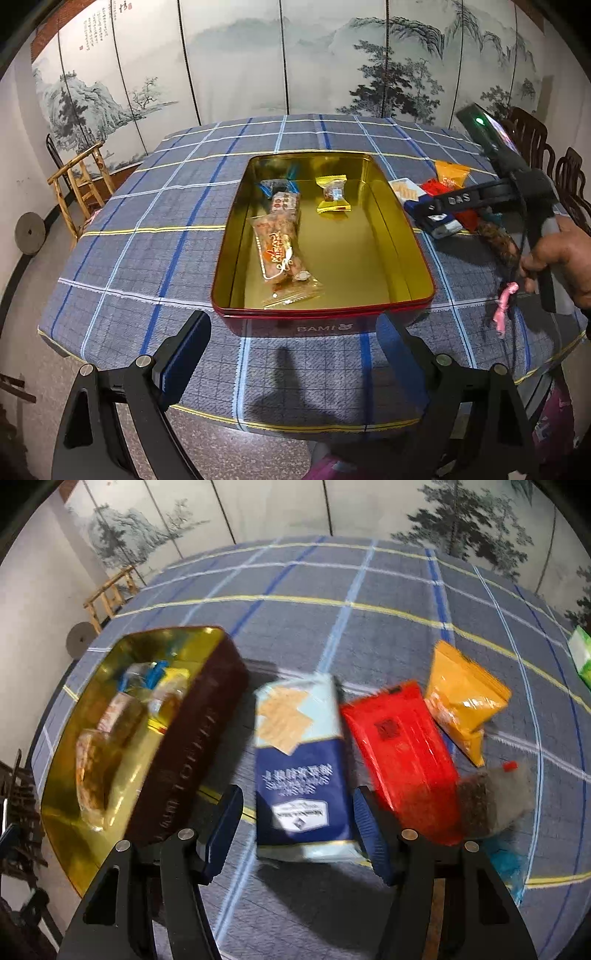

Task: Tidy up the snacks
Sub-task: 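Grasp the blue soda cracker pack with the right gripper and lift it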

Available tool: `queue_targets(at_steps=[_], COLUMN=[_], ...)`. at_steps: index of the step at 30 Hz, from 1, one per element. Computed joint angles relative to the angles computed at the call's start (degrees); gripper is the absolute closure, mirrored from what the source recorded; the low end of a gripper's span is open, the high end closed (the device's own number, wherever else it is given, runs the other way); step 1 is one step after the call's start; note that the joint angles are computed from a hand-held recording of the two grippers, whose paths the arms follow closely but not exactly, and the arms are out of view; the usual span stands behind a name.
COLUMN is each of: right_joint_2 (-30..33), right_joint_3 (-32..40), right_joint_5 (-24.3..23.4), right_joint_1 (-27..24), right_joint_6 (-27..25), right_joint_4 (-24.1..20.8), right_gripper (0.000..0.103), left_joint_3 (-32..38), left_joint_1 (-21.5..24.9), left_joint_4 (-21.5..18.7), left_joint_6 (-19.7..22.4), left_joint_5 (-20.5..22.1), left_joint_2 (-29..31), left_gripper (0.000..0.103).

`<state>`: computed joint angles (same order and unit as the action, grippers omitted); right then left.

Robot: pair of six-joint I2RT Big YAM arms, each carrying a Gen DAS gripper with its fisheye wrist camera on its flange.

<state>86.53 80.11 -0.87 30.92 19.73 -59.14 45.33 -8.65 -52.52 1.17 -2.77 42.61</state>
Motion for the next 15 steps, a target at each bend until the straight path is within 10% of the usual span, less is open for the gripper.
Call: queue_targets(at_steps=[15], right_joint_2=[5.8], right_joint_3=[5.0], right_joint_5=[3.2], right_joint_1=[1.6], right_joint_6=[-6.1], right_joint_4=[-1.1], right_gripper=[0.026], left_joint_3=[0.7], left_joint_1=[-3.6], left_joint_4=[0.1], left_joint_6=[-1.0], left_joint_5=[-2.5], left_joint_2=[1.4], left_gripper=[0.014])
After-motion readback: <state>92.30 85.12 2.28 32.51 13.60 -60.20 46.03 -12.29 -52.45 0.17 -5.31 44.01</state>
